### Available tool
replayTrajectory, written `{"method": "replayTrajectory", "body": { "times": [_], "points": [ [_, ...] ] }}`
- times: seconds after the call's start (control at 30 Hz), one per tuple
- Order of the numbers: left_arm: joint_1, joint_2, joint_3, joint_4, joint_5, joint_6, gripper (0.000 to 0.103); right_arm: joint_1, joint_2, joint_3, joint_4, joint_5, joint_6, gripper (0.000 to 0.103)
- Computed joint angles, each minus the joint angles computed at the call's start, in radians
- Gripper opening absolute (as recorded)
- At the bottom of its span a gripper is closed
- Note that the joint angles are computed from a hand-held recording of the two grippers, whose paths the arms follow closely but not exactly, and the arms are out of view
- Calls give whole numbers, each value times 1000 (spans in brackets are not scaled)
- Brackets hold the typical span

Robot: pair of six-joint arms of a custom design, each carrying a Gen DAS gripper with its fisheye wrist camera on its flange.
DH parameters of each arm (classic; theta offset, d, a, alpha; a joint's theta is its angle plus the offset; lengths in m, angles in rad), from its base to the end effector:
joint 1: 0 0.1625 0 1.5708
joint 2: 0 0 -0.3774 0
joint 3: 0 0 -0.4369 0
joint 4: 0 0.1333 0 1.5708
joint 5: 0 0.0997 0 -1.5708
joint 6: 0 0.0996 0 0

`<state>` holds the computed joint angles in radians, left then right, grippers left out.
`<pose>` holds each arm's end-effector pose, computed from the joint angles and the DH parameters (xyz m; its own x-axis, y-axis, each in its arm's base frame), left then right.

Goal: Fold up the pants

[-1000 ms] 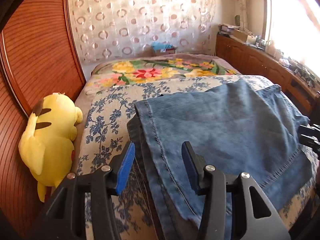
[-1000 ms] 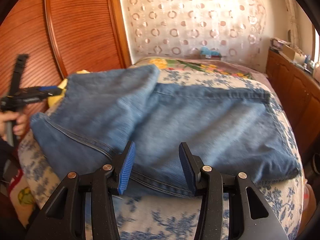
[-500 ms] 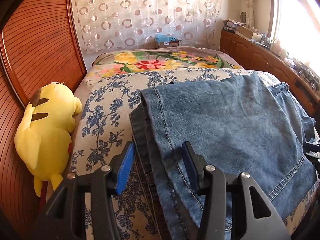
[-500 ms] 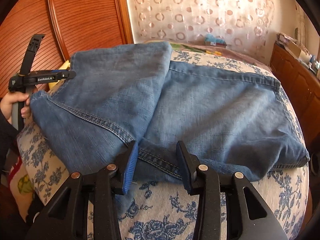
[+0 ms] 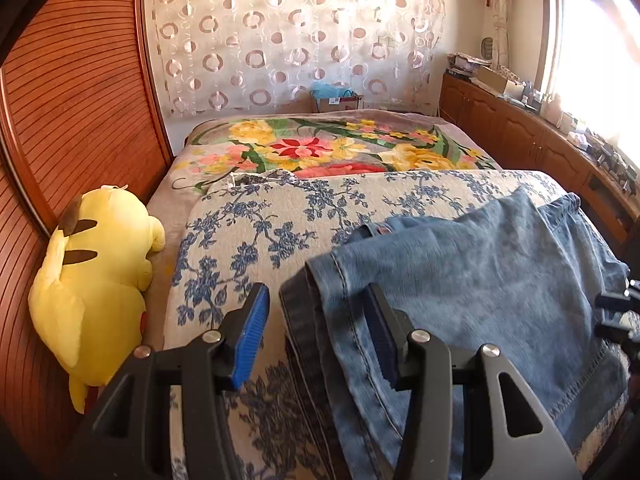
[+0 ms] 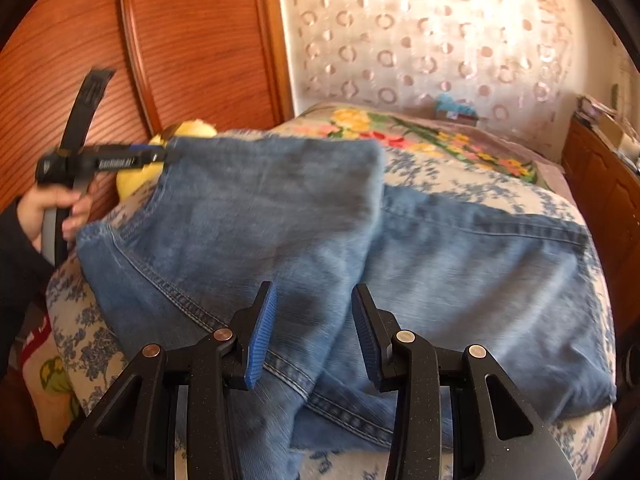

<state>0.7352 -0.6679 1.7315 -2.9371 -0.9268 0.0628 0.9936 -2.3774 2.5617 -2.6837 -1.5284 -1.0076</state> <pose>-0.3358 -0.5641 -0.0320 -0.6234 0.5123 -0.5907 0.7486 0.6093 -0.2615 -0.0465 -0.3235 0.3638 -0.7332 -0.1485 0.6636 -0.5491 0.7049 -0.4490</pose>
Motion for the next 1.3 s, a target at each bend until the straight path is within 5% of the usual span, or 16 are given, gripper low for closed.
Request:
{"method": "replayTrajectory", "body": {
  "times": [0.13, 0.23, 0.3, 0.5, 0.77, 0.87, 1.0, 1.3],
  "points": [
    [20, 18, -38, 0, -36, 26, 47, 18, 78, -17, -22, -64, 11, 39],
    [34, 26, -59, 14, -67, 30, 36, -4, 89, -26, -6, -47, 15, 39],
    [39, 31, -68, 23, -86, 43, 20, -14, 85, -23, -3, -37, 13, 39],
    [37, 53, -95, 49, -66, 67, 5, -17, 75, -4, -23, -40, 4, 39],
    [33, 67, -114, 35, -35, 46, 6, -18, 68, -4, -10, -44, 7, 40],
    [15, 47, -82, 20, -11, 39, 11, -15, 66, 1, -19, -45, 6, 39],
    [-22, 0, -14, -18, -15, 53, 41, -12, 46, 10, -26, -40, 6, 39],
    [-114, -66, 127, -84, -85, 28, 67, -32, -94, 59, 47, 14, -12, 40]
  ]
}}
